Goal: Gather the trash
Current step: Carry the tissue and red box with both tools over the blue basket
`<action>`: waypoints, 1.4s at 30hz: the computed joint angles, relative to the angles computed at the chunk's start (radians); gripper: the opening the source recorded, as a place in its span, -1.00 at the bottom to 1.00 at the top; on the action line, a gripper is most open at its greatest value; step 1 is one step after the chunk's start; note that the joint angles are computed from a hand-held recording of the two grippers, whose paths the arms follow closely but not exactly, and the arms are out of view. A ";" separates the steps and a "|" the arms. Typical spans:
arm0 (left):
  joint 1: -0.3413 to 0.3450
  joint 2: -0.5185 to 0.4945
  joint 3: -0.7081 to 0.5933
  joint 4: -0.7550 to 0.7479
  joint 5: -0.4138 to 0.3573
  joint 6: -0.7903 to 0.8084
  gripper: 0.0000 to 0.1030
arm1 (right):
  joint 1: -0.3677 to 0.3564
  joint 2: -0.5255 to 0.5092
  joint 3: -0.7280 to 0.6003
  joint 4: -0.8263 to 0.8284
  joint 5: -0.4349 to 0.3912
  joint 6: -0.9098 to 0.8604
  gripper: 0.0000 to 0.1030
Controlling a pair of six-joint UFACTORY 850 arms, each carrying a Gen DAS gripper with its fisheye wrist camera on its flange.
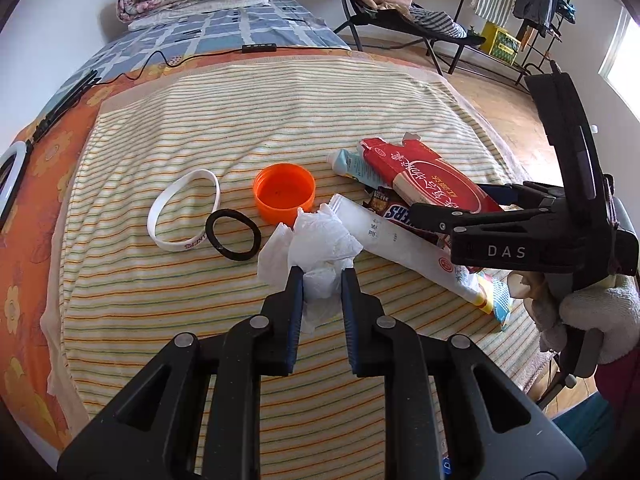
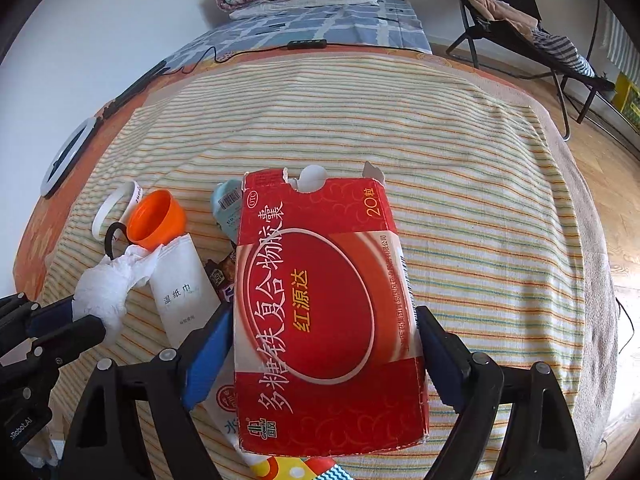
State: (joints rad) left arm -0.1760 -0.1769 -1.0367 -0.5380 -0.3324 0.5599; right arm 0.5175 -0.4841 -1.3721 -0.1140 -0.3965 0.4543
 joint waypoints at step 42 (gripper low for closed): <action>0.039 0.588 0.447 -0.042 -0.068 0.070 -0.67 | 0.224 0.577 0.512 -0.144 0.149 0.252 0.68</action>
